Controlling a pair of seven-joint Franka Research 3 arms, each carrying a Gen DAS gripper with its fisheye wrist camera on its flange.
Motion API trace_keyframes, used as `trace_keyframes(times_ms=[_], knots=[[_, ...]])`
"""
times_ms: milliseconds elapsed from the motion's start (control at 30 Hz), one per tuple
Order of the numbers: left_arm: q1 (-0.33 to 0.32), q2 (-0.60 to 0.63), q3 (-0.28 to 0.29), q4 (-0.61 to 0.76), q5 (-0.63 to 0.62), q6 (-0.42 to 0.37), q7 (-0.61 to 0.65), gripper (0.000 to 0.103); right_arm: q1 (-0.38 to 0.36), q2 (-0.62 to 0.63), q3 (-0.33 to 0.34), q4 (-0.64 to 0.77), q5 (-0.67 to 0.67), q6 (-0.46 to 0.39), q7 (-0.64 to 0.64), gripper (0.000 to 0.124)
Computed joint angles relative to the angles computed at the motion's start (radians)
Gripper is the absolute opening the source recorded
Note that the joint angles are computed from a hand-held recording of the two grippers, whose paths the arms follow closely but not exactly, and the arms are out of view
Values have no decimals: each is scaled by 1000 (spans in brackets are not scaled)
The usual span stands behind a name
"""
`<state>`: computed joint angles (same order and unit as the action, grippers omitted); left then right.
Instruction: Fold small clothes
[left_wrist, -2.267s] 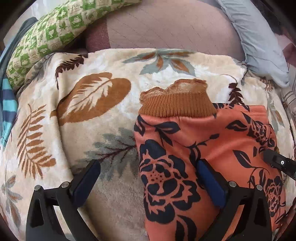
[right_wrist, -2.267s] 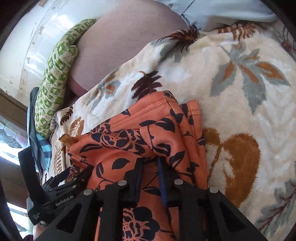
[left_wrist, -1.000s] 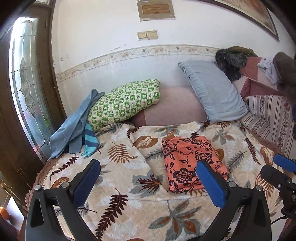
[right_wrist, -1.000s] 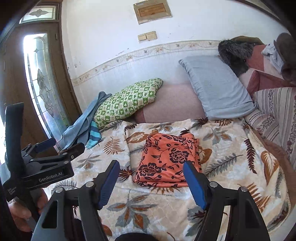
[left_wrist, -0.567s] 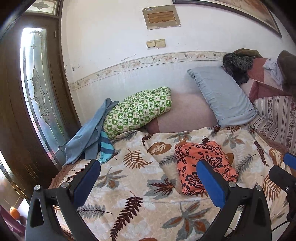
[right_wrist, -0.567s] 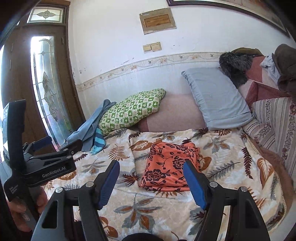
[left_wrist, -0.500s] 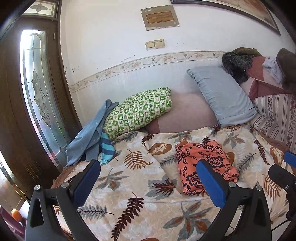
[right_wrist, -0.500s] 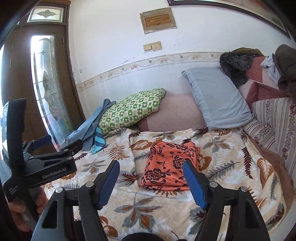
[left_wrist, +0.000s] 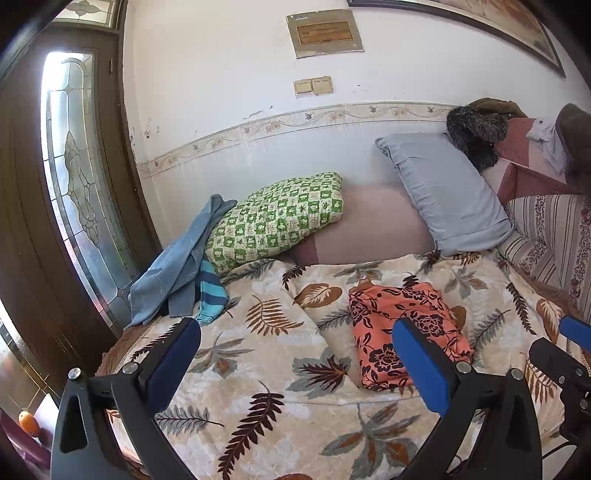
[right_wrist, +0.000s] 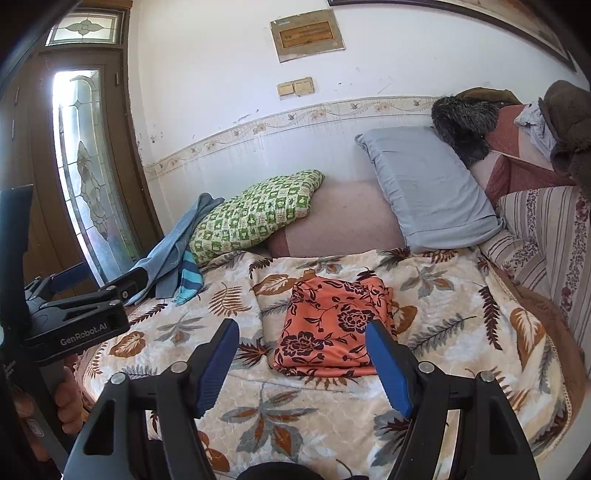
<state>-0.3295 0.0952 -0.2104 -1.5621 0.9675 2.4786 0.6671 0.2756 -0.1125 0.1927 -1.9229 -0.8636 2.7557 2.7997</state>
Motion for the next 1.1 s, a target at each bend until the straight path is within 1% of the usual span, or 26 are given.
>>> trace_keyframes(times_ms=[133,567,1000,1100], knots=[[3,4,2,4,-20,-8,7,103,2,3,-2,1,7,-1,-8,75],[2,9,6,12,-4,-35,-13,103,-1,3,-5,-3,8,10,-12,75],[11,3,8,6,-2,-39,-27,103,17,13,1,19,-48,-21,43,75],[12,2,8,5,-4,-37,-26,103,21,14,-3,19,-45,-14,45,75]])
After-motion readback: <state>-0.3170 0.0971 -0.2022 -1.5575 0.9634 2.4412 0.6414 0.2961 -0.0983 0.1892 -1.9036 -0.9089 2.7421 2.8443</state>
